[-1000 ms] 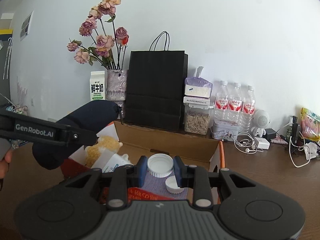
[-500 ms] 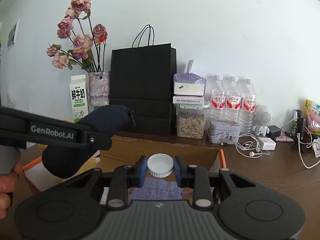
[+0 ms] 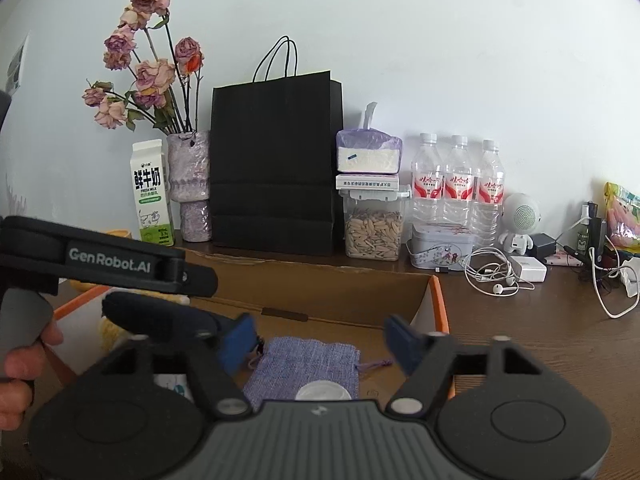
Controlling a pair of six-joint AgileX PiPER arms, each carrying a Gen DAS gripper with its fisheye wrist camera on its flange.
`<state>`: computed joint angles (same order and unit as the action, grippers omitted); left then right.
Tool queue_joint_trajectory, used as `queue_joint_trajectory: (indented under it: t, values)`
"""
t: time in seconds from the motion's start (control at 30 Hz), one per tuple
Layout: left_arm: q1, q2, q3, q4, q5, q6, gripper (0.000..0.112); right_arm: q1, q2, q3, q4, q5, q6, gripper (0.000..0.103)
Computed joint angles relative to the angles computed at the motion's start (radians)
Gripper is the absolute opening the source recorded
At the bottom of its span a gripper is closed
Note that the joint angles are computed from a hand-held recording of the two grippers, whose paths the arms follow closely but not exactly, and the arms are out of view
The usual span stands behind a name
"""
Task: Organize objects
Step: 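Carry the navy pouch and cap into the cardboard box and open both grippers, then withdraw both tools from the box toward the remaining items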
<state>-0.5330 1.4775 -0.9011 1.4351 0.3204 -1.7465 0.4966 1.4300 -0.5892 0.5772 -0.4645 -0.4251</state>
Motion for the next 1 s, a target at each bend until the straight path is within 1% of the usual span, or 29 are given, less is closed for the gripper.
queue_joint_trajectory:
  t: [0.07,0.13,0.53,0.8,0.9,1.0]
  values:
    - [-0.007,-0.001,0.000,-0.006,0.001,0.009,0.103,0.004,-0.003,0.001,0.014,-0.003,-0.010,0.098]
    - [-0.013,0.000,-0.001,-0.009,0.007,0.013,0.103,-0.002,-0.002,-0.001,0.013,0.006,-0.006,0.103]
    - [-0.017,-0.013,0.013,0.066,0.007,-0.058,0.103,0.008,-0.028,0.011,0.035,0.006,-0.014,0.103]
    - [-0.042,-0.081,0.062,0.128,0.045,-0.120,0.103,0.026,-0.093,0.044,0.053,0.004,-0.031,0.103]
    - [-0.053,-0.120,0.093,0.130,0.066,-0.129,0.103,0.050,-0.129,0.058,0.113,-0.001,-0.090,0.103]
    - [-0.066,-0.167,0.130,0.113,0.081,-0.119,0.103,0.086,-0.170,0.075,0.215,-0.008,-0.188,0.103]
